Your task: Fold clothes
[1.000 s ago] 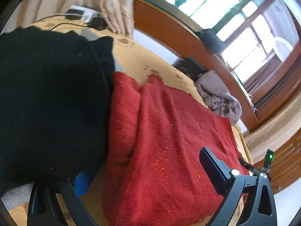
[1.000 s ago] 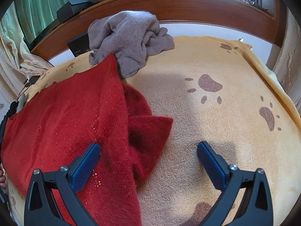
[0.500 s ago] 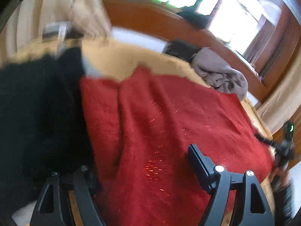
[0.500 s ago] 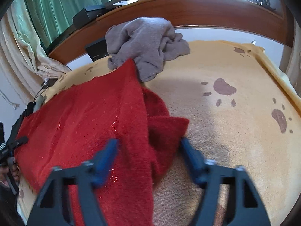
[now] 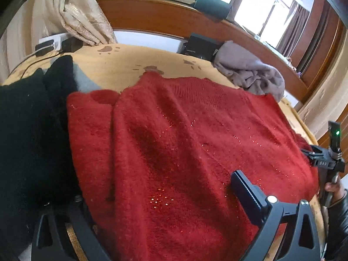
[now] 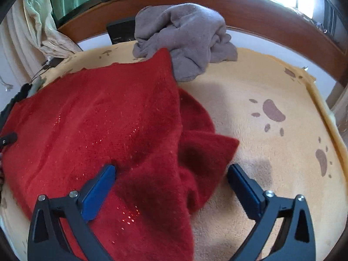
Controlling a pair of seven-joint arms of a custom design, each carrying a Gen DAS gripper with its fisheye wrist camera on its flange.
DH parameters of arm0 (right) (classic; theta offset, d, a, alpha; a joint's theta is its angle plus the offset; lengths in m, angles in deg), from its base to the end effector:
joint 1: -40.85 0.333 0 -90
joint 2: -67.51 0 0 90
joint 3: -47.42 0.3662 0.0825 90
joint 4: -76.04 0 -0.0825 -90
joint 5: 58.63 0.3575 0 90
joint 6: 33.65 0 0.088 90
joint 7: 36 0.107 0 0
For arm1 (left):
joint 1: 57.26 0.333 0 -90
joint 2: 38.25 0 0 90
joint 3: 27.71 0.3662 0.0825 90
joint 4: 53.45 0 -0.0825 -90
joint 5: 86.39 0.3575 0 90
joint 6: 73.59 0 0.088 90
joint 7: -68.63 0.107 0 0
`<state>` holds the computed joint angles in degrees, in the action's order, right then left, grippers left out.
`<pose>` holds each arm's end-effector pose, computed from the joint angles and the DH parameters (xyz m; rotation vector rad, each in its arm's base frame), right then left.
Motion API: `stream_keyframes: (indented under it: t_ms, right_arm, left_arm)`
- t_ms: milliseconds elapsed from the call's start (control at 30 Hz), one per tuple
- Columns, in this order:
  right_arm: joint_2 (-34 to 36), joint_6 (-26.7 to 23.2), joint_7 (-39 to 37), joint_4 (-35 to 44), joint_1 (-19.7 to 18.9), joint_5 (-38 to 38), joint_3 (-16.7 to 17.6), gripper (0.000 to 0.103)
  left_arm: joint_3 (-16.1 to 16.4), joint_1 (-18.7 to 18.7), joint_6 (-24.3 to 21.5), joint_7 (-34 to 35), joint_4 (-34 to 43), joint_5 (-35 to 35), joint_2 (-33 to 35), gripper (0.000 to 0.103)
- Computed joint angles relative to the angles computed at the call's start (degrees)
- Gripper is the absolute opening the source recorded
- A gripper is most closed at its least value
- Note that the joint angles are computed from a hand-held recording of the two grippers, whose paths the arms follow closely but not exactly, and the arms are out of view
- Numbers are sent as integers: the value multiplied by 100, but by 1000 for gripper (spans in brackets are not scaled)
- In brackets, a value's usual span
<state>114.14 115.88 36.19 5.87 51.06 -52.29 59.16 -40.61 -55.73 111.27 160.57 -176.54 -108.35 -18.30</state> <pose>0.7732 0.2428 0.4018 -2.2026 1.2956 -0.3218 0.6112 -0.0733 0.3898 -2.0699 1.6852 -0.9165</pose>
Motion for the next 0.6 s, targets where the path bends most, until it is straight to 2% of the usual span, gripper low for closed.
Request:
stream_keyframes:
  t_ms: [167, 300, 367, 467, 600]
  right_arm:
    - [-16, 136, 29, -88, -39, 65, 36, 103]
    - [28, 256, -108, -87, -147, 168, 179, 103]
    - [69, 191, -57, 11, -67, 103, 92, 103]
    - [68, 83, -124, 50, -86, 94, 105, 103]
    - [-41, 261, 5, -161, -23, 31, 5, 103]
  left_arm:
    - [839, -744, -179, -244, 46, 243, -14, 102]
    - [1237, -1095, -271, -458, 85, 455, 4, 102]
    - [1527, -1347, -345, -618, 113, 612, 19, 102]
    - [2132, -1885, -459, -1018, 148, 945, 54, 102]
    - [2601, -2292, -462, -1539, 122, 1276, 74, 102]
